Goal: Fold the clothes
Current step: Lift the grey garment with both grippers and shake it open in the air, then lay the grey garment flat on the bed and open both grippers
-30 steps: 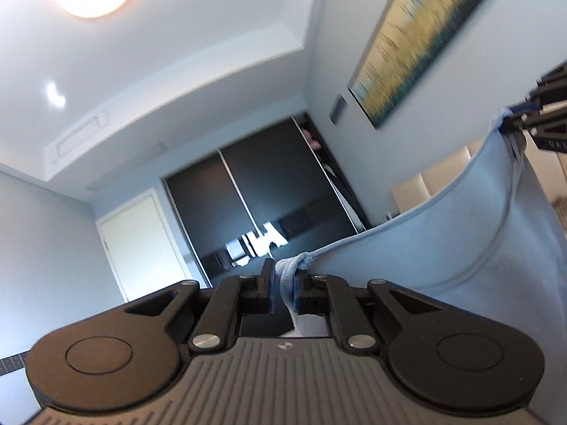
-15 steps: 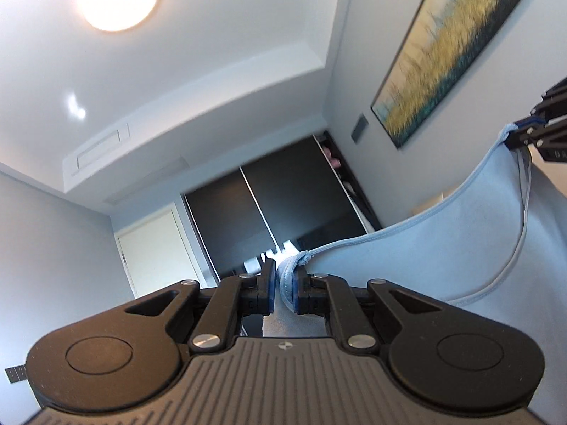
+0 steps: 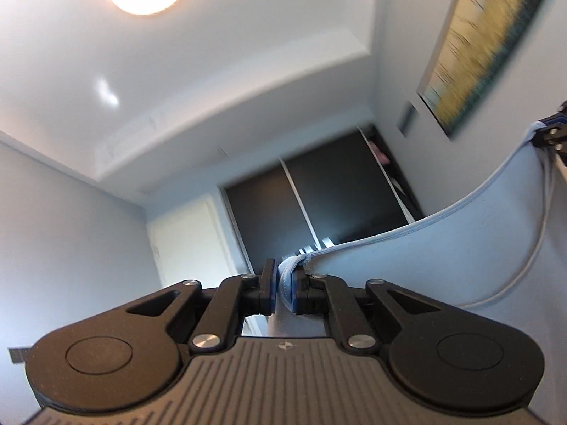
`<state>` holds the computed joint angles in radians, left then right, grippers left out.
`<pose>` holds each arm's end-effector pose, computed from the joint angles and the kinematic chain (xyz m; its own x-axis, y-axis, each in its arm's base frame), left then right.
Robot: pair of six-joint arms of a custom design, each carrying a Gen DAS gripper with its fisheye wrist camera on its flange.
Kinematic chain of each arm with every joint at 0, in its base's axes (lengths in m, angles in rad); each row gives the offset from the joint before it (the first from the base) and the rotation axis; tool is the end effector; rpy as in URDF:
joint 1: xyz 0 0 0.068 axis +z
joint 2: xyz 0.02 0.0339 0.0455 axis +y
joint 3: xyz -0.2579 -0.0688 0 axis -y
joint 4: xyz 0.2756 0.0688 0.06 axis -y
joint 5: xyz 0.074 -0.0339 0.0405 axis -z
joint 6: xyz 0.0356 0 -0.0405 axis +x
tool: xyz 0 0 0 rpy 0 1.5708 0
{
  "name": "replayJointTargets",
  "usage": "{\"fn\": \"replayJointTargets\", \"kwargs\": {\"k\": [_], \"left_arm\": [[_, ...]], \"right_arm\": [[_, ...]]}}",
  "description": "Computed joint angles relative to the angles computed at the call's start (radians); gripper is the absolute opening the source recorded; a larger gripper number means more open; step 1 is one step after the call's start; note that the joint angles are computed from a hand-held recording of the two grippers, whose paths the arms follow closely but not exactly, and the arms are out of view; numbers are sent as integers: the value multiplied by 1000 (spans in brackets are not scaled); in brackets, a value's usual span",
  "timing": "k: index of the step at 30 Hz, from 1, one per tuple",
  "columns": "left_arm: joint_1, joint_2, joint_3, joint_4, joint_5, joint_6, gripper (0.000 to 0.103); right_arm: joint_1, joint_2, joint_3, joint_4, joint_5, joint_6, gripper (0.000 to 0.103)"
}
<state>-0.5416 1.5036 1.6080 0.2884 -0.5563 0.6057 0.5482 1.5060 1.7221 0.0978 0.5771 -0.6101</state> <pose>0.3240 -0.1730 0.4991 0.2809 0.3953 -0.8746 -0.1705 0.9173 0.3598 0.3160 0.1702 0.5206 0.2125 -0.4329 -0.8761 0.1560 0.9001 -0.4069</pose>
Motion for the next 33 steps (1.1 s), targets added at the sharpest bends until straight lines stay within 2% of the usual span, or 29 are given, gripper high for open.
{"fn": "replayJointTargets", "kwargs": {"k": [2, 5, 8, 11, 17, 22, 24, 28, 30, 32, 33], "left_arm": [[-10, 17, 10, 74, 7, 58, 6], [-26, -24, -54, 94, 18, 103, 6], [-35, -76, -151, 4, 24, 74, 6], [-47, -152, -310, -66, 31, 62, 6], [-117, -354, -669, -263, 0, -10, 6], [-222, -529, -872, -495, -60, -132, 5], [-266, -612, -947, -559, -76, -146, 5], [-377, -762, -1039, -671, -129, -139, 3], [-442, -831, -1069, -751, -152, -141, 3], [-551, -882, -1098, -845, -207, -189, 3], [-599, -897, -1103, -895, -227, -223, 3]], "right_arm": [[0, 23, 18, 112, -15, -67, 9], [-10, 5, 31, 56, -45, -54, 9], [-25, -80, -82, -34, -71, 9, 9], [-38, -181, -280, -98, -100, 75, 9], [-39, -404, -714, -214, -161, 202, 9], [24, -629, -1004, -404, -195, 331, 9], [88, -713, -1101, -442, -168, 333, 9], [234, -824, -1178, -604, -111, 387, 9], [246, -859, -1165, -677, -123, 371, 9], [295, -896, -1157, -750, -104, 376, 9], [364, -917, -1129, -837, -64, 421, 9]]}}
